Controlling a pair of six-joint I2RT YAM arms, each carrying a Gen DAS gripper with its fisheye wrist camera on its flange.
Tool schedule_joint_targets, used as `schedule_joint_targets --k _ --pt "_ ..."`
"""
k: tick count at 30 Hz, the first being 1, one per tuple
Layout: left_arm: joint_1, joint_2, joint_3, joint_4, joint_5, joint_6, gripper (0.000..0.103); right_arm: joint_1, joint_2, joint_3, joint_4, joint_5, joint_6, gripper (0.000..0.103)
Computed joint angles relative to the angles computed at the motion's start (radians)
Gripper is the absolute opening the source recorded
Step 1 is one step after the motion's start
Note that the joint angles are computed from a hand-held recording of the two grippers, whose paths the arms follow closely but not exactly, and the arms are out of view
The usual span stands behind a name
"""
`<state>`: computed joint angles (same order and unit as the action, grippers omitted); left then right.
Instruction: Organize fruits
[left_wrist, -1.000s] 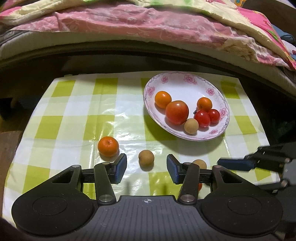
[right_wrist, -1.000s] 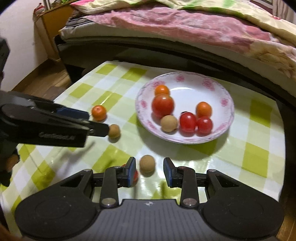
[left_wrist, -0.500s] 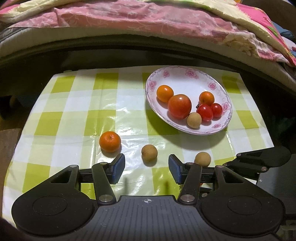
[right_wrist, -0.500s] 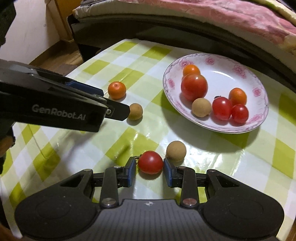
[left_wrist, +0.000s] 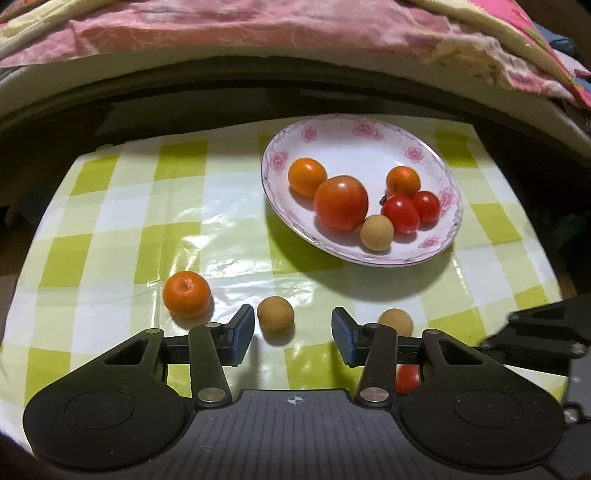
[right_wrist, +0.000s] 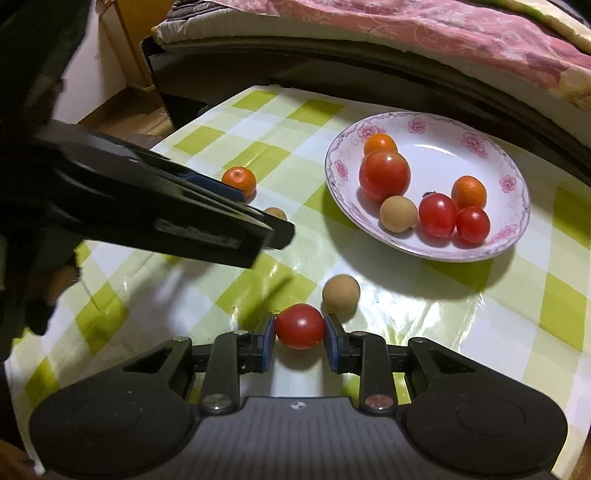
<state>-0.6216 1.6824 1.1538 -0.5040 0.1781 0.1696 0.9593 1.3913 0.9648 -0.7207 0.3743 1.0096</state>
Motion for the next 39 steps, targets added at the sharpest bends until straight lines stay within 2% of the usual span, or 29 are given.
schedule_joint_targets --k 9,11,14,18,29,39 --pt "-0.01 0.054 0.005 0.046 -0.032 0.009 0.045 0.022 -0.017 -0.022 -0.027 -0.003 0.015 0.032" --pt "-0.013 0.052 0.005 0.043 -0.037 0.011 0.038 0.017 -0.023 -0.029 -0.032 -0.002 0.017 0.032" --pt "-0.009 0.046 -0.002 0.042 -0.043 0.009 0.032 0.013 -0.031 -0.034 -0.047 0.006 0.026 0.032" --pt "-0.008 0.001 -0.029 0.009 -0.041 0.023 0.031 0.021 -0.032 -0.024 -0.076 0.018 0.038 0.032" --pt "-0.025 -0.249 -0.233 -0.079 -0.02 0.09 0.032 0.187 0.025 0.036 -0.232 0.088 0.211 0.032" --pt "-0.021 -0.295 -0.299 -0.057 -0.017 0.15 0.038 0.235 0.055 0.056 -0.261 0.121 0.267 0.032"
